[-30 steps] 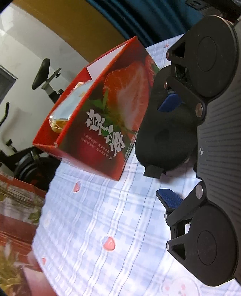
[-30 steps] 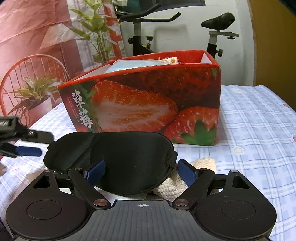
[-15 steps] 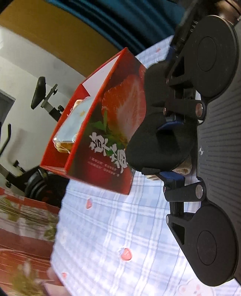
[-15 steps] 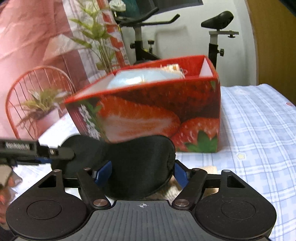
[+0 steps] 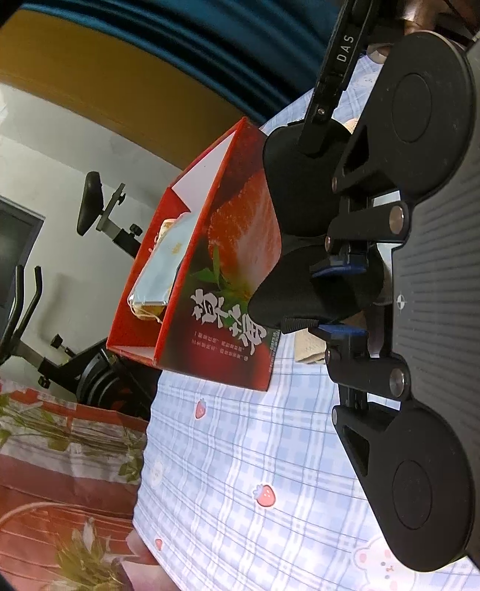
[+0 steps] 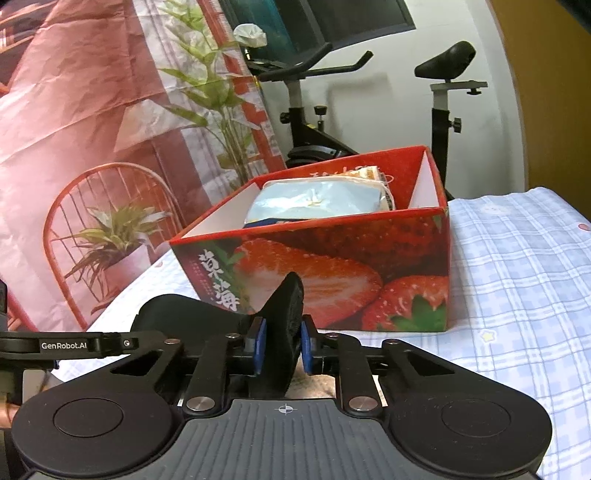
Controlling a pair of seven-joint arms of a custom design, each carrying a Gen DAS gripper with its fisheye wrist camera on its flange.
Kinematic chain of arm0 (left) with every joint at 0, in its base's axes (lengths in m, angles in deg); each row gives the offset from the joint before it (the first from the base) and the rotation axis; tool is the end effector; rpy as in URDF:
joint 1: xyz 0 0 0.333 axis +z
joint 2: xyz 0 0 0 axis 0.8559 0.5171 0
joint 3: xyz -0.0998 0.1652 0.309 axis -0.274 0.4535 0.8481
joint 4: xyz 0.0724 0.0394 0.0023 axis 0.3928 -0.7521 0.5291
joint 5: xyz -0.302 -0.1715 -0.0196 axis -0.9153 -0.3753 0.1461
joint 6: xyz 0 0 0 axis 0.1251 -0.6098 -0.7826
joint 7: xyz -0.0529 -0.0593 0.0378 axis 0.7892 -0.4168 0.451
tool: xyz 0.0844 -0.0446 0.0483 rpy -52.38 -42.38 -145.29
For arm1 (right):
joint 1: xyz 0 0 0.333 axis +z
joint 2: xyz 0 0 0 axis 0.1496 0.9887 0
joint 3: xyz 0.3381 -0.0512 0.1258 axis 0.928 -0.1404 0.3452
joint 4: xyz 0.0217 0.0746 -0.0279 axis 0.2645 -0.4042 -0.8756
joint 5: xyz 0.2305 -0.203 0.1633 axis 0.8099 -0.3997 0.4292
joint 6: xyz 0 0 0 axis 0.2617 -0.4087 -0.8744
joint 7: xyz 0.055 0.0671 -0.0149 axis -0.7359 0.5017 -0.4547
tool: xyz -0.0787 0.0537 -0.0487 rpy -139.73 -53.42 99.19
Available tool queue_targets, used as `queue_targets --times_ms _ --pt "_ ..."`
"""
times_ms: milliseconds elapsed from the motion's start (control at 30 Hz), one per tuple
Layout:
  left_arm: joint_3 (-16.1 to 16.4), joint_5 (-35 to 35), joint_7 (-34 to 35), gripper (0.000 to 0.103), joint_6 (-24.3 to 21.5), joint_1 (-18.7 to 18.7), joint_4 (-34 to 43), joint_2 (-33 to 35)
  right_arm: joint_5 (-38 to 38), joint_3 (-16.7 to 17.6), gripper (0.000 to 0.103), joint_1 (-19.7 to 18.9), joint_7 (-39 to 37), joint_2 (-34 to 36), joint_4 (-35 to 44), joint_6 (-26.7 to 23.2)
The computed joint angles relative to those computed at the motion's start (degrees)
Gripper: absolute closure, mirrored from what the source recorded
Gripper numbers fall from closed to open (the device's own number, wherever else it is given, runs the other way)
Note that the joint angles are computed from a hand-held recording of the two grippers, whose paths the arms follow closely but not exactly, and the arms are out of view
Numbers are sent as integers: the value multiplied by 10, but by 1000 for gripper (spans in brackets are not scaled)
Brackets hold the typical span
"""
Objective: Organize soft objects
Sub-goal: 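Carry the black eye mask into the red box and open both grippers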
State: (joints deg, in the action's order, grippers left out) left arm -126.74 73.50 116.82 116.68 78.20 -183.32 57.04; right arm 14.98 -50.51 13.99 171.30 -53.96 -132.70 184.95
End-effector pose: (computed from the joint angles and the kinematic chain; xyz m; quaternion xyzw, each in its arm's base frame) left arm 0.6519 -0.1374 0.5127 -0.5986 0.6614 -0.4311 0.1354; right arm 0.5859 0.2018 0.5264 -0.5986 0.6191 -0.1882 0.4722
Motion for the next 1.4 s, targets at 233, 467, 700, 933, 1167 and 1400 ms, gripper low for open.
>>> queue_targets --times_ms 233,467,700,933,1167,1400 --pt "-19 15 1 81 31 16 10 2 -4 14 89 -10 -11 -1 13 -2" --pt "-44 69 -24 84 65 36 35 10 -37 49 89 -46 -14 5 48 11" --pt "-39 128 -58 84 77 25 80 30 -68 63 89 -59 -31 26 116 -1" --pt "0 177 -107 84 80 -14 137 54 -56 32 89 -28 -91 55 205 -37" --pt "33 198 -109 85 30 -62 240 99 -25 -41 89 30 -125 99 312 -99" --pt "88 175 -60 85 -76 -149 433 185 -2 -137 90 82 -117 177 464 -190"
